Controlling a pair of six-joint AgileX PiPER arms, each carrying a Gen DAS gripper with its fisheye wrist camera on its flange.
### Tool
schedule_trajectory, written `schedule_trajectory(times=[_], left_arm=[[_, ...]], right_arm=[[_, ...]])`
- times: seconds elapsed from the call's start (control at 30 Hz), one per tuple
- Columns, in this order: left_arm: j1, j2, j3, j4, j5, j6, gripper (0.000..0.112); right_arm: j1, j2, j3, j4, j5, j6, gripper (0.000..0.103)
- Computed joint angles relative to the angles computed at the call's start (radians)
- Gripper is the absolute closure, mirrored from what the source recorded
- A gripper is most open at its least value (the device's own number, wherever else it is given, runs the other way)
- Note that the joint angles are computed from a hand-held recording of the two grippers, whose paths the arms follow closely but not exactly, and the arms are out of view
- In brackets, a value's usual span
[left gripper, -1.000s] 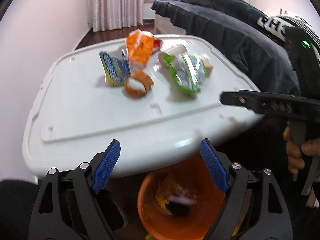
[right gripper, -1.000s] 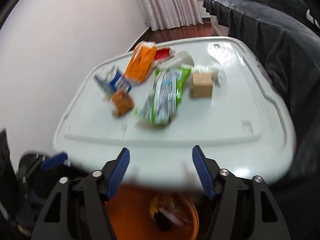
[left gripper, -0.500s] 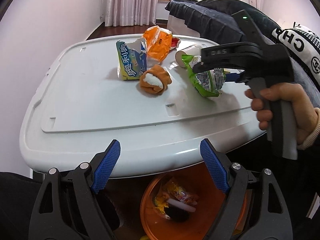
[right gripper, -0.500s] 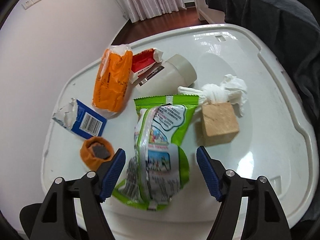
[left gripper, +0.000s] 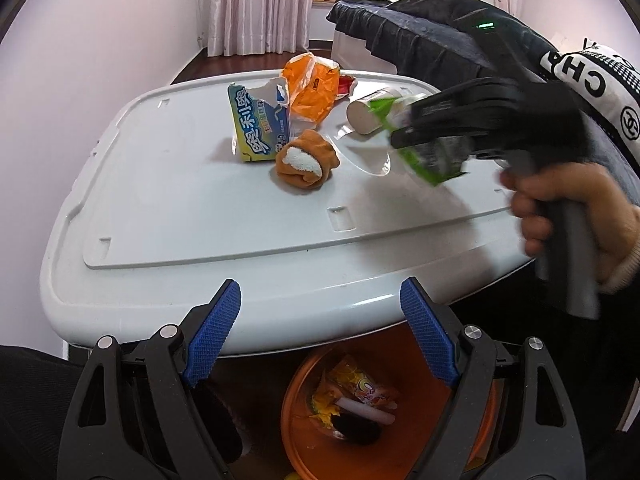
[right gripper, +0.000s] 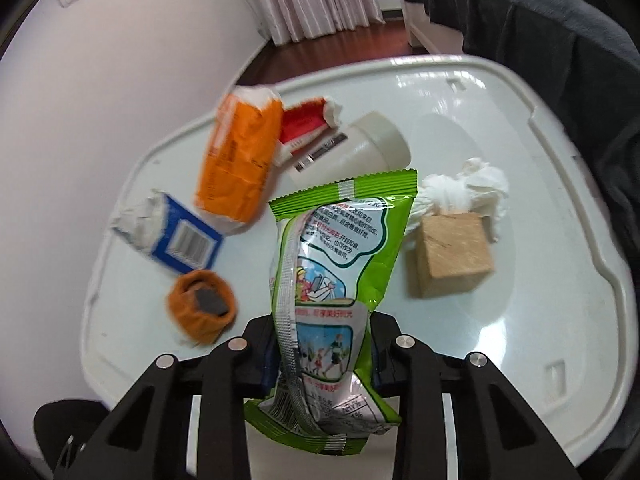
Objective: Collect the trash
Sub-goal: 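Grasp the green snack bag with the right tool, then grasp the orange sock with the left tool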
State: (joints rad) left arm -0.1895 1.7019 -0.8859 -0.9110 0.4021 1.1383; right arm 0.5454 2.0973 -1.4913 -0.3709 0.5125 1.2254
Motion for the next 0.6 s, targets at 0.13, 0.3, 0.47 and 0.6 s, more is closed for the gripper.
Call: schedule_trajectory(times=[0.13, 0.3, 0.47, 0.6], left_arm=[[0.004, 0.019, -0.019, 0.018, 0.016, -0.034, 0.032], [-0.001, 0.057, -0.069, 0.053, 0.042, -0.112, 0.032], [-0.020, 0.127, -0.212, 0.125, 0.126, -0.313, 0.032], [-0.042, 0.236, -0.382, 0.172, 0.163, -0.520, 0.032]], right_arm=[[0.067, -0.147, 0.183, -0.195, -0.043, 0.190, 0.070], [0.199, -0.277, 0.389, -0.523, 0.026, 0.559, 0.070], [0.264, -0.270, 0.470, -0.641, 0.034, 0.724, 0.070], [0.243, -0.280, 0.495, -0.714, 0.014, 0.813, 0.070]])
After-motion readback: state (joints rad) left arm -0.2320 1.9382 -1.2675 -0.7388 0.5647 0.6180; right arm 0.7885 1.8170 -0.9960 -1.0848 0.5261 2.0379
